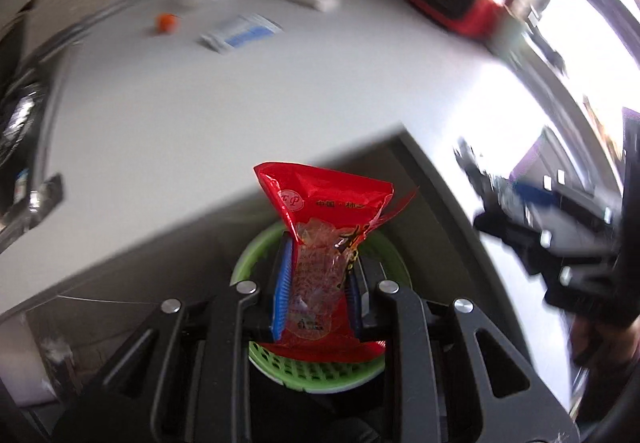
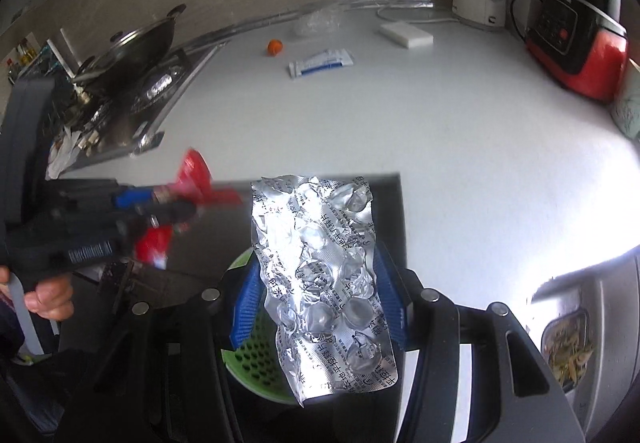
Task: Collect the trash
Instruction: 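Carry packet and foil pack over the green basket and open both tools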
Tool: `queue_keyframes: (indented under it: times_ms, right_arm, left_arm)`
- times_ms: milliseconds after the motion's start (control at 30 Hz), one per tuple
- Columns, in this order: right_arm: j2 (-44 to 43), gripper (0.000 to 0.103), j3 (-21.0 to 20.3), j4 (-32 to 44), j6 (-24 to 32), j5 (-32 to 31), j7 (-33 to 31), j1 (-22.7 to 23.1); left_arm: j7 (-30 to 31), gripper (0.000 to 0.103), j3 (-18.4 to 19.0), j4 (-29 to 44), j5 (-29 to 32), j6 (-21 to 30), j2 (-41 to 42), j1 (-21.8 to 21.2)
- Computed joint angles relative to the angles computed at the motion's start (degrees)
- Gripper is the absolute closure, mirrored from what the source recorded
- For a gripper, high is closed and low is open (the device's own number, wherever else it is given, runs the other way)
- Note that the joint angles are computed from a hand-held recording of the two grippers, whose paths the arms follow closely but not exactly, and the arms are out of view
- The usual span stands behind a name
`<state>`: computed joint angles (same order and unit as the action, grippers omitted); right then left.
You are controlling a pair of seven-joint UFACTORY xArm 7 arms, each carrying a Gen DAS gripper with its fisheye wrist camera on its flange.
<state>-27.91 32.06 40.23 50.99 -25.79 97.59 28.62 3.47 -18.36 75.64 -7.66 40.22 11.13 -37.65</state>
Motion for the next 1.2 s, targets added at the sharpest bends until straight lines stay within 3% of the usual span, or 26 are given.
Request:
queue_keyframes:
  times_ms: [200, 300, 367, 433, 633, 1000, 1100, 1200]
  right_arm:
    - [-1.22, 0.05, 1.63, -0.09, 2.66, 0.87, 1.96, 1.33]
    - [-1.95, 0.05, 2.28, -0.24, 3.6, 1.17, 2.92, 1.84]
    - [-2.29, 0.05, 2.41, -0.56, 3.58, 1.32, 3.41, 2.08]
    - [-2.77, 0.05, 2.37, -1.12, 3.35, 1.67, 3.64, 2.45]
    - [-3.66, 0.05, 2.26, -2.22, 2.79, 2.53, 3.53, 3.0]
    - [-4.82, 0.05, 2.7, -3.05, 2.13, 3.15, 3.38, 2.69]
    - [-3.97, 0.05, 3.01, -2.68, 1.76, 3.21, 3.41, 2.47]
    - [-2.36, 0.05, 3.38, -2.2, 0.79, 2.78, 3.75, 2.29]
  left_arm:
    - [8.29, 0.079, -2.28, -3.54, -7.75, 1.35, 0.82, 0.54]
    - [9.41, 0.077, -2.46, -3.99, -9.78, 2.25, 2.43, 0.32]
    - [8.54, 0.071, -2.15, -4.81, -9.21, 1.73, 2.62, -0.23]
    - [7.59, 0.056, -1.85, -4.52, -7.91, 2.67, 3.78, -0.86]
    - [5.64, 0.039, -1.66, -3.92, -5.51, 3.89, 4.93, -1.82]
    - [3.37, 0.03, -1.58, -1.34, -4.57, 4.8, 5.77, -2.26]
    - [1.87, 0.028, -0.84, -1.86, -2.96, 4.15, 4.31, -2.29]
    - [-2.36, 0.02, 0.51, -3.43, 0.91, 1.12, 1.45, -2.66]
